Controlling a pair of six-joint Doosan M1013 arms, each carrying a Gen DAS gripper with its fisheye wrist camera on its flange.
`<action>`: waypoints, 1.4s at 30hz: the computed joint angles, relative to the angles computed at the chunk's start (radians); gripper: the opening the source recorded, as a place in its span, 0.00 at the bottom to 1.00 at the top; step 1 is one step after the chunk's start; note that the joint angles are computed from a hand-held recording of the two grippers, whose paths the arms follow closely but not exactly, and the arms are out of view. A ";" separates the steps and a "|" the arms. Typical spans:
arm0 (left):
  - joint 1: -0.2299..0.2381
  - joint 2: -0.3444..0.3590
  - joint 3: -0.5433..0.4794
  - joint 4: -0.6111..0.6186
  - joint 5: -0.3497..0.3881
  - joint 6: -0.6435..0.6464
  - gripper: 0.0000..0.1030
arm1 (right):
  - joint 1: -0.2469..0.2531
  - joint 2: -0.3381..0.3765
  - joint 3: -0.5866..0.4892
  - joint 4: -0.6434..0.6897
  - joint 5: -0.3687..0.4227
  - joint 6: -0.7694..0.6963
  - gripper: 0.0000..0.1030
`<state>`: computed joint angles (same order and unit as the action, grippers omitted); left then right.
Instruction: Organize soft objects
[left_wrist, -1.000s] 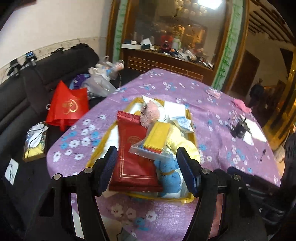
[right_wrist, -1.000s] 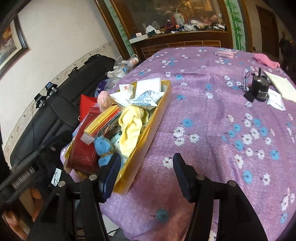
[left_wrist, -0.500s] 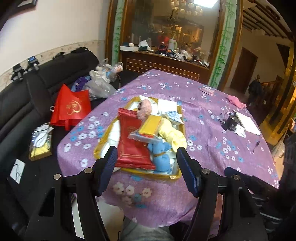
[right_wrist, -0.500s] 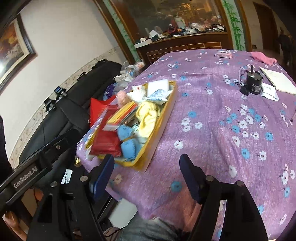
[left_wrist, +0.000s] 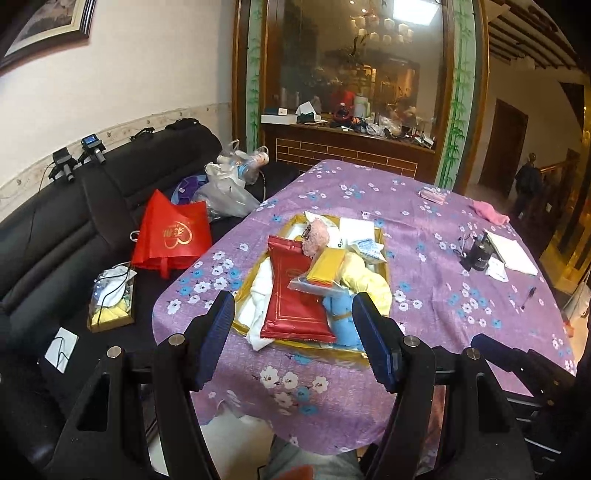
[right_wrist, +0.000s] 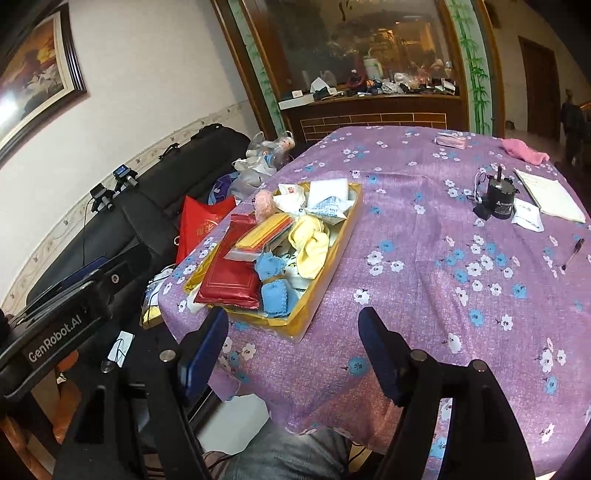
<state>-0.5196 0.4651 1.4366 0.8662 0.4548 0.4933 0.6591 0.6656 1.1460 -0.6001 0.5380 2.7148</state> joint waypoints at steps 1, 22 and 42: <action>0.000 0.002 -0.002 -0.005 0.004 0.007 0.65 | -0.001 0.001 0.000 0.004 -0.001 -0.003 0.71; -0.005 -0.003 0.001 0.039 0.029 -0.035 0.65 | 0.008 -0.003 0.003 -0.019 0.004 0.024 0.71; -0.009 -0.001 0.001 0.083 0.052 -0.071 0.65 | 0.009 0.000 0.003 -0.007 0.003 0.027 0.71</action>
